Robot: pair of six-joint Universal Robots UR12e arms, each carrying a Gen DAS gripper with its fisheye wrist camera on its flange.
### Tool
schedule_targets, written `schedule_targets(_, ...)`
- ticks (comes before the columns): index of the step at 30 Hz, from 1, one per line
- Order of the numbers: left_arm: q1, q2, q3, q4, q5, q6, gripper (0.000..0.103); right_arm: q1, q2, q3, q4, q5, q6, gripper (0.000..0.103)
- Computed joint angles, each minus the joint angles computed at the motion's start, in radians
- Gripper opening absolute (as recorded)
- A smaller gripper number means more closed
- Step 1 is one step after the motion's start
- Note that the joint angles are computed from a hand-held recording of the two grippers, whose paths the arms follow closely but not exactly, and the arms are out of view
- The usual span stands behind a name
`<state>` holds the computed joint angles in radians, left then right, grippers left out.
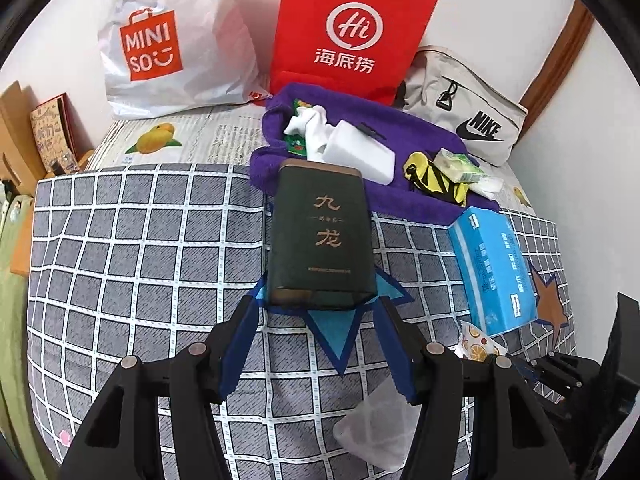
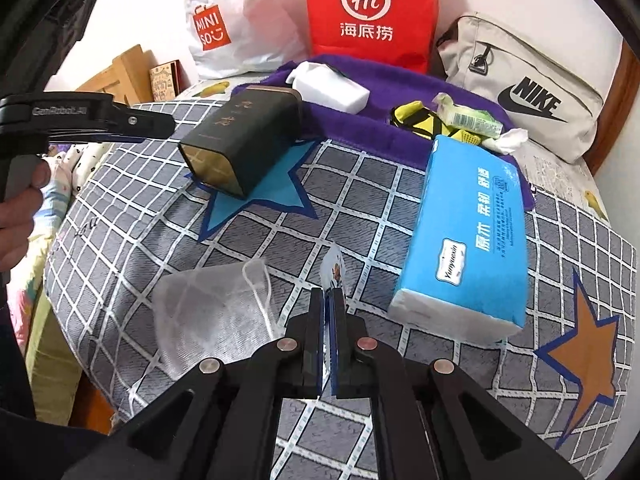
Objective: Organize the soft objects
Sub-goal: 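Move back to the pile and grasp the white orange-print snack packet with the right tool, then grasp the white mesh bag with the left tool while the right tool holds the snack packet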
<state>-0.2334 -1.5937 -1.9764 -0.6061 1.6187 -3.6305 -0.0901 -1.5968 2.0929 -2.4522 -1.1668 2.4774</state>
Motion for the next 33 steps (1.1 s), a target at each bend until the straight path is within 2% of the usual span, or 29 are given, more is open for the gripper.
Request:
schedule_targets(2,-0.001,0.001,0.0,-0.009,0.004,0.002,0.057,0.013,0.008,0.003,-0.038,-0.04,0.016,0.004)
schedule_targets(7,0.001,0.002,-0.005,-0.013,0.001,0.001,0.057,0.013,0.017,-0.003,-0.013,-0.022,0.005,0.006)
schedule_targets(11,-0.007,0.0,-0.009,-0.019,-0.01,0.019,0.057,0.028,0.026,0.003,-0.045,-0.073,0.017,0.006)
schedule_targets(13,-0.015,0.0,-0.017,-0.019,-0.021,0.035,0.057,0.018,0.029,-0.001,-0.024,-0.052,0.026,0.006)
schedule_targets(16,-0.023,0.001,-0.031,-0.016,-0.042,0.052,0.057,0.006,0.02,0.007,-0.043,-0.045,0.035,0.005)
schedule_targets(19,-0.032,-0.003,-0.046,-0.008,-0.077,0.063,0.058,-0.02,-0.003,0.019,-0.052,0.0,0.039,0.005)
schedule_targets(25,-0.082,-0.026,-0.058,-0.013,-0.06,0.118,0.061,-0.057,-0.043,0.054,-0.094,0.025,0.056,0.005)
schedule_targets(29,-0.089,-0.034,-0.076,0.018,-0.096,0.132,0.062,-0.085,-0.058,0.073,-0.083,0.047,0.06,0.005)
schedule_targets(31,-0.093,-0.036,-0.083,0.049,-0.121,0.145,0.067,-0.091,-0.056,0.078,-0.072,0.049,0.056,0.005)
schedule_targets(32,-0.1,-0.04,-0.082,0.06,-0.124,0.161,0.075,-0.093,-0.055,0.08,-0.064,0.052,0.052,0.005)
schedule_targets(33,-0.108,-0.044,-0.079,0.064,-0.115,0.169,0.077,-0.096,-0.051,0.08,-0.05,0.055,0.05,0.005)
